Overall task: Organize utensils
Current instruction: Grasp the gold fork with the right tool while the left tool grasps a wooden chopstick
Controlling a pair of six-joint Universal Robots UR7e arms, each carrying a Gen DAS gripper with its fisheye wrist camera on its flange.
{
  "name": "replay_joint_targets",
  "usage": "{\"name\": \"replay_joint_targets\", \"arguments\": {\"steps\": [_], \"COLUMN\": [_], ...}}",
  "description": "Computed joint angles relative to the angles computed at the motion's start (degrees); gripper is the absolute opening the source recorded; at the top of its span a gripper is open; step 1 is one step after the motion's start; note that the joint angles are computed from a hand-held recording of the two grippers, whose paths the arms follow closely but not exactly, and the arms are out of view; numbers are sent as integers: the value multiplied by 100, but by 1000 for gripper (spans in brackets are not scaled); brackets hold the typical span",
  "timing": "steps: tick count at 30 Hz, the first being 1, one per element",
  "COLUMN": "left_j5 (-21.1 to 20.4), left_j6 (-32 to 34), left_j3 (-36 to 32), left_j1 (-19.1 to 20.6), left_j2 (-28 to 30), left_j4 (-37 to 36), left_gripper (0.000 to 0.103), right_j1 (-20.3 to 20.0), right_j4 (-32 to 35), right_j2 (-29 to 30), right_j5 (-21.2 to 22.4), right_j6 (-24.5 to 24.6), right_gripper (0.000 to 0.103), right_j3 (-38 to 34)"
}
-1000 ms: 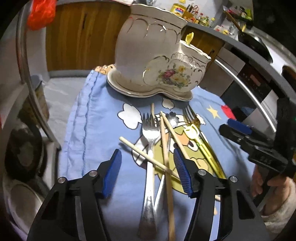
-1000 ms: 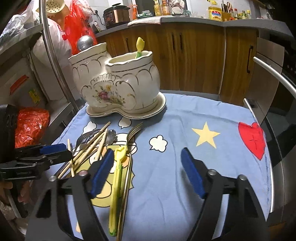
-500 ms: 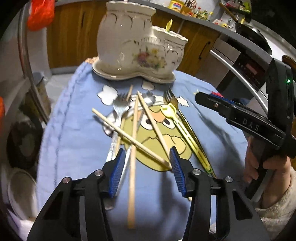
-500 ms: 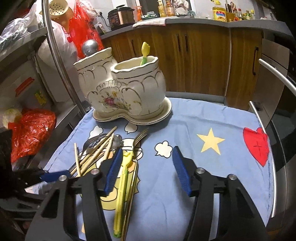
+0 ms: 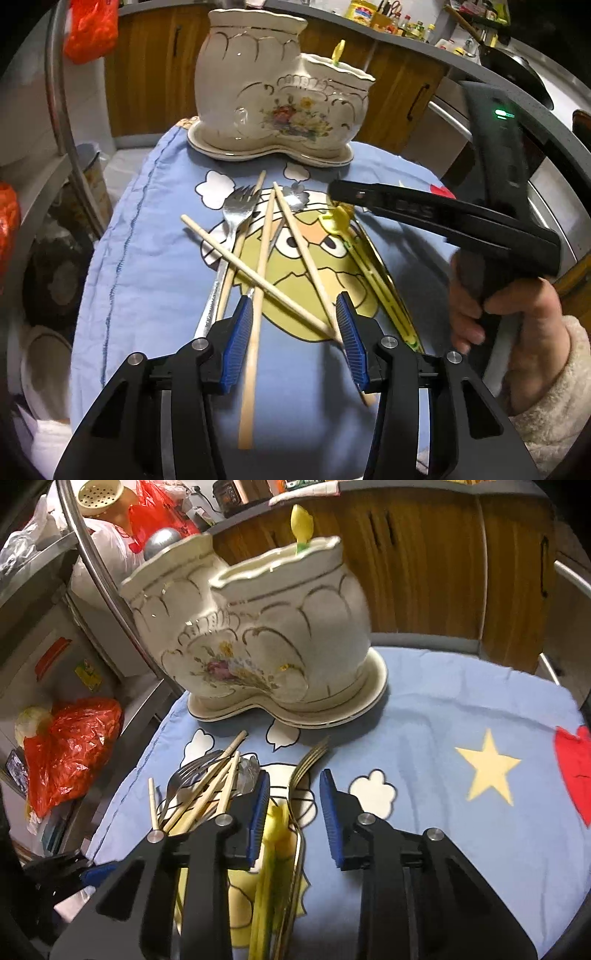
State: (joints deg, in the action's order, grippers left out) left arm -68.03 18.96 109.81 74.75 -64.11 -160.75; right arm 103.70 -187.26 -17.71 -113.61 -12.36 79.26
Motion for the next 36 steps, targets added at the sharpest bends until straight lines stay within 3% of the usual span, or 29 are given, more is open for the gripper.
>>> {"name": "replay_joint_targets", "arguments": {"steps": [1,8,13,24,29,33,36], "left_j5": [1,131,320,845,792,700,623], "left_j6": [-34,-298,-458,-331,-317,-306,-447], "left_j3": [3,-29,-60,-116,-128,-167,-233], "left_j1": [-9,-68,-103,-184,-172,-164,-107], "left_j2": [-3,69,166,493,487,468,463], "left_j4": [30,145,172,-584,-623,-527,-315], "left_gripper": [49,46,39,22,18,5,5], "right_j1": [-15,-34,-18,44,33,29,39], "right_j4": [85,-378,-816,-1417,-1554,-1623,-1642], "right_j2": [11,-153,-327,-538,-629,-670,-679], "right_j5": [29,227,269,396,449,496,519], "right_j6": [38,65,-46,-302,-292,-248,-230], "right_gripper": [6,5,5,5,5,5,5], "right_j3": [-44,301,680,1173,1324,1391,1407]}}
